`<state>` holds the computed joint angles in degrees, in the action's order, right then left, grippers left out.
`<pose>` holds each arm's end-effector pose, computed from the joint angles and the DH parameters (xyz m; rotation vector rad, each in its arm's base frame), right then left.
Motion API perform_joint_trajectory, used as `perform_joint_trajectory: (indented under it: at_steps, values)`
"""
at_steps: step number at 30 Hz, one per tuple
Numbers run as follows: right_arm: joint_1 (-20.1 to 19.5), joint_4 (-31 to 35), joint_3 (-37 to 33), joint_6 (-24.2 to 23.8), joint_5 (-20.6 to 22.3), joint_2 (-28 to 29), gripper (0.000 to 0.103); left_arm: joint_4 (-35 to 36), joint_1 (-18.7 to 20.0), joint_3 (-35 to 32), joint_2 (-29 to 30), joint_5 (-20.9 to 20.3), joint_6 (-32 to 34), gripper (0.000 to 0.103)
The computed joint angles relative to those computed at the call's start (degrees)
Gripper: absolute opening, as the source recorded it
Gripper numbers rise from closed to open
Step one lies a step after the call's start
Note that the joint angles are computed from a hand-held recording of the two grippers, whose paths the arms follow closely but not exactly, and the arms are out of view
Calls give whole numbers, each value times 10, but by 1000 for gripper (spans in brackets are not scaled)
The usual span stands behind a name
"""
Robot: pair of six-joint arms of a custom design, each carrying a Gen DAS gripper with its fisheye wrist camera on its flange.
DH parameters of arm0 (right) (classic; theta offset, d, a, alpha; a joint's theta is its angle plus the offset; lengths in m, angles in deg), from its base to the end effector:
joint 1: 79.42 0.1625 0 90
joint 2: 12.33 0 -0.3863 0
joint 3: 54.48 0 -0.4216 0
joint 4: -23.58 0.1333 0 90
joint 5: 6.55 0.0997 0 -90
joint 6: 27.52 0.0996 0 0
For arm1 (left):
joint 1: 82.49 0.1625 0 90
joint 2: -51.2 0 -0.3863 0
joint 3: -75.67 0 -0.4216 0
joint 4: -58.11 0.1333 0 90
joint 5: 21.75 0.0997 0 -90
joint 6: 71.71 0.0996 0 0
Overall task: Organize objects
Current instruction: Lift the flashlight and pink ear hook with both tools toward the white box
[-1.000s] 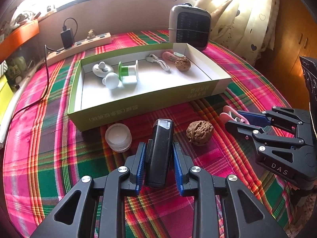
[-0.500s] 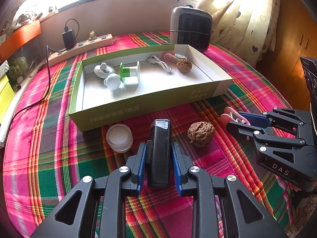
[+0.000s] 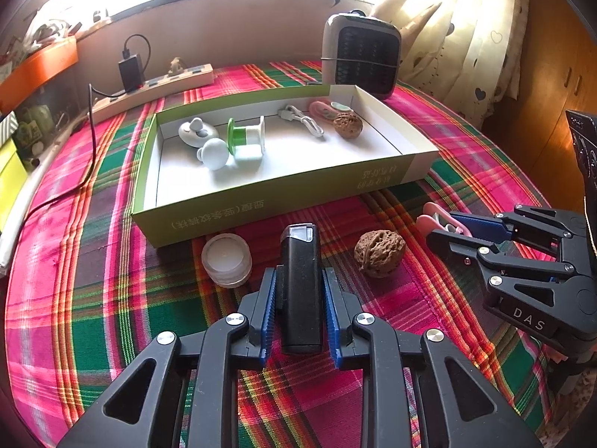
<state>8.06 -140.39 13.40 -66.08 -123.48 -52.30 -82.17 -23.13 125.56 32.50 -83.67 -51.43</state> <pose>0.0529 -0.8048 0.2235 0.4966 -2.2951 0.7337 -0.2779 -0.8227 0.0176 1.0349 2.4320 -0.5018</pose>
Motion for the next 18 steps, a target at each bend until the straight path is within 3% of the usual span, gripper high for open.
perform_joint_trajectory:
  at_steps: [18]
  values:
    - [1,-4,16,9,26,-10,25,-12,-4,21,-15,2,-11,21]
